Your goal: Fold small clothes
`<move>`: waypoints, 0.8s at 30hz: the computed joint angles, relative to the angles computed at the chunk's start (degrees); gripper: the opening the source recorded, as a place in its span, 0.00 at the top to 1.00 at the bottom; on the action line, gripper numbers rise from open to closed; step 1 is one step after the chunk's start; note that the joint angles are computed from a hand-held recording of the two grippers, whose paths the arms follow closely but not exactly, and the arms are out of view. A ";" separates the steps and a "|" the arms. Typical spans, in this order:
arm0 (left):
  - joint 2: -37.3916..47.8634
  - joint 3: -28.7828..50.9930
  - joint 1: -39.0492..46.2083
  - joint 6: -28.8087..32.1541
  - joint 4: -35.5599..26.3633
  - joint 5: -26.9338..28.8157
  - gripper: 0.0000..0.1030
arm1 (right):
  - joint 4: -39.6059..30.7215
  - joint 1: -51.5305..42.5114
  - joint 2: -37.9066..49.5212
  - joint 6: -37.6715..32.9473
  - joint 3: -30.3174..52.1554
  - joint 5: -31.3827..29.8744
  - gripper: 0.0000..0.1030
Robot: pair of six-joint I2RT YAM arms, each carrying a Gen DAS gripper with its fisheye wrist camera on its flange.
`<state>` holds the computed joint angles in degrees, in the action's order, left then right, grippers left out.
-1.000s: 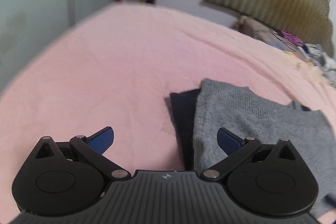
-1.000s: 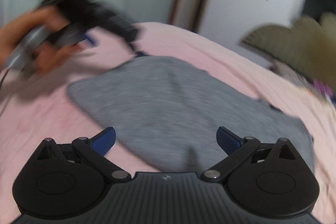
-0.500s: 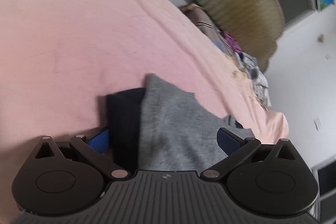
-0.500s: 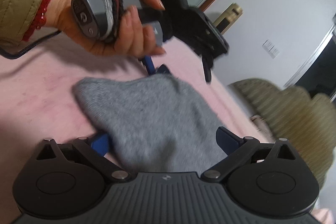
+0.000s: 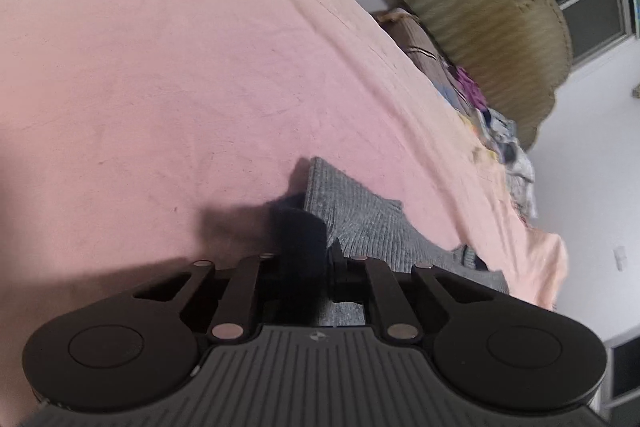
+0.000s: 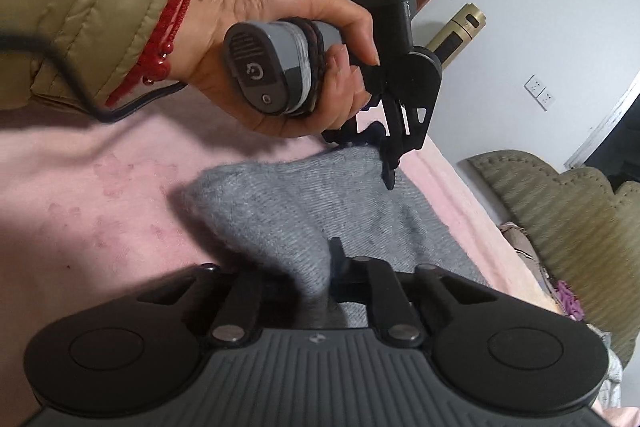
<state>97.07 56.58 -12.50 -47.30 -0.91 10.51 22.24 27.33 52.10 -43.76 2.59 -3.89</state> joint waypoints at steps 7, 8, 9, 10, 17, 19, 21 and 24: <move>0.49 16.39 -12.75 7.11 -20.65 -23.28 0.87 | -11.21 -17.33 -11.84 1.43 1.85 -18.61 0.93; 1.01 18.86 -13.99 7.50 -22.75 -25.08 0.88 | -13.25 -20.75 -13.77 1.46 2.20 -21.74 0.93; 1.81 21.83 -15.23 7.83 -25.08 -26.54 0.88 | -14.66 -23.99 -14.98 1.23 2.54 -24.61 0.93; 2.66 24.42 -16.30 7.95 -26.97 -27.47 0.88 | -15.81 -27.36 -16.05 1.03 2.80 -27.45 0.93; 10.60 41.49 -23.12 6.37 -38.16 -33.84 0.88 | -21.46 -50.51 -14.45 -3.24 6.46 -46.05 0.93; 13.86 46.68 -24.85 6.31 -41.02 -35.82 0.88 | -23.55 -56.70 -12.76 -5.63 7.79 -50.66 0.93; 17.93 53.03 -26.18 6.30 -44.49 -36.80 0.88 | -24.98 -61.17 -9.92 -7.97 9.49 -53.80 0.94; 23.85 62.71 -27.34 5.56 -49.68 -37.13 0.88 | -24.94 -66.51 -5.16 -11.18 11.08 -57.36 0.94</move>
<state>120.92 119.29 -39.84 -41.74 -50.59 -26.61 -2.69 -39.18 46.94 -54.94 13.68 -61.25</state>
